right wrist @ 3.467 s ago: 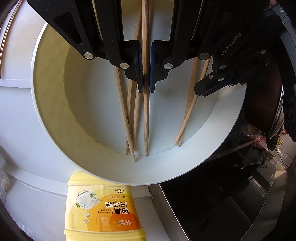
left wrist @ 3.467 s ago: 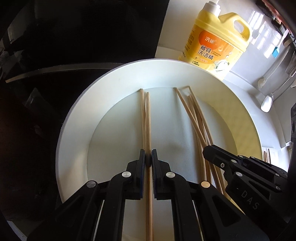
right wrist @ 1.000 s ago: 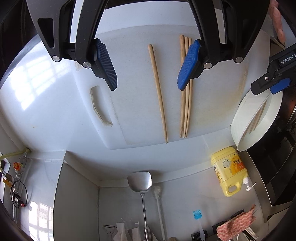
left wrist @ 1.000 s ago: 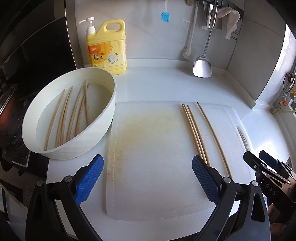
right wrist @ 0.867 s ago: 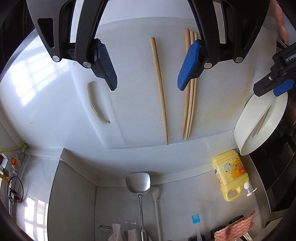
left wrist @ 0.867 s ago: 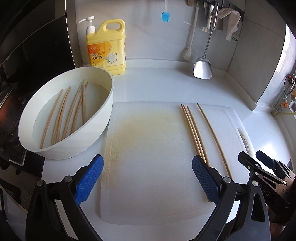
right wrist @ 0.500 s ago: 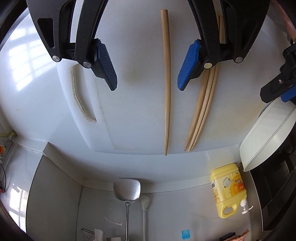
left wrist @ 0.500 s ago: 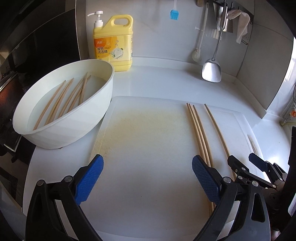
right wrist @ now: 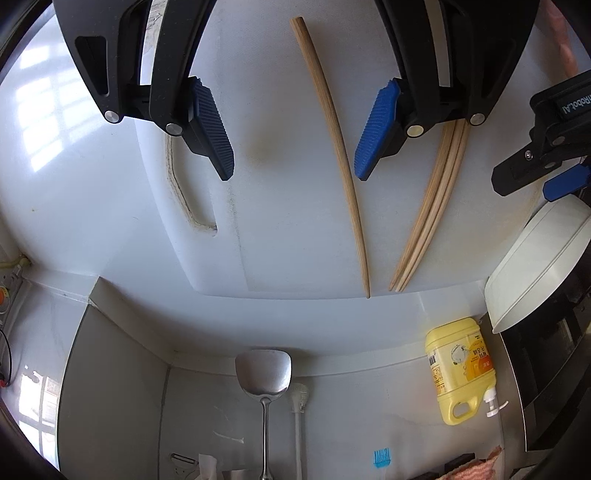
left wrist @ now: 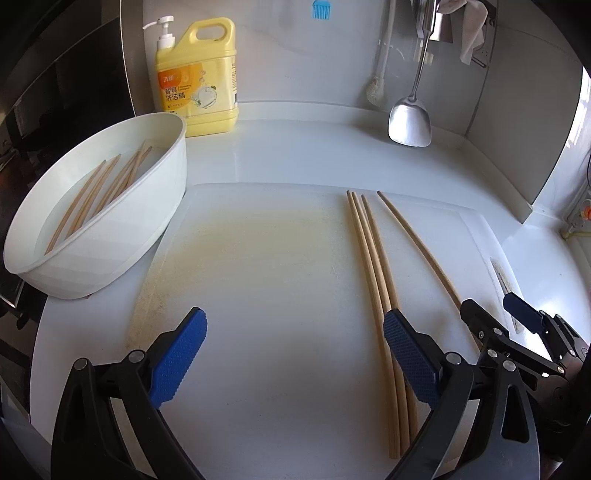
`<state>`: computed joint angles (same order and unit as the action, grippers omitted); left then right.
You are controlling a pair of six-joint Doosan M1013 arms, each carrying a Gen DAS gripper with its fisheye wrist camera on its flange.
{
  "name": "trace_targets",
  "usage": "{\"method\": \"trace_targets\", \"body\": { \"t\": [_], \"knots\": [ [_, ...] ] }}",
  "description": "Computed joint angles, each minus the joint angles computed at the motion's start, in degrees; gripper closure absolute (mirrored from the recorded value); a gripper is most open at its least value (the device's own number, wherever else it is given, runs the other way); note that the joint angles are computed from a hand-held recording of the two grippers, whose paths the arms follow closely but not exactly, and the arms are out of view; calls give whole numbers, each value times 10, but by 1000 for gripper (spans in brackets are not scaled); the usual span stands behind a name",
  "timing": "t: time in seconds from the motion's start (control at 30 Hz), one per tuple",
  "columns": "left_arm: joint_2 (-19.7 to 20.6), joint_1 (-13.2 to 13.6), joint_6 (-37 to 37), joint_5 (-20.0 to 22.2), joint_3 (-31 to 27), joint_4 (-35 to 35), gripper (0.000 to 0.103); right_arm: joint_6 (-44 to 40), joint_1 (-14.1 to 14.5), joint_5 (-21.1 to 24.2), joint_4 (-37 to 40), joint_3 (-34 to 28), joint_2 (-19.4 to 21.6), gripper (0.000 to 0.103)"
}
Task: Organize utensils
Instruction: 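Move both tools over the remaining chopsticks and separate one from the bundle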
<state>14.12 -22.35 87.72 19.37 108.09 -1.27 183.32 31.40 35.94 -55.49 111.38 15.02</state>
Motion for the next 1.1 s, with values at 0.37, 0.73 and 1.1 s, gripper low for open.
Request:
{"method": "trace_targets", "body": {
  "t": [0.37,0.73,1.1],
  "knots": [
    [9,-10,-20,10,-4,22,8,19,-12,-38,-14,22,-13,38],
    [15,-12,-40,16,-6,40,8,19,-16,-51,-19,29,-17,38],
    [17,-13,-52,14,-4,57,8,19,-16,-51,-19,30,-18,38]
  ]
}}
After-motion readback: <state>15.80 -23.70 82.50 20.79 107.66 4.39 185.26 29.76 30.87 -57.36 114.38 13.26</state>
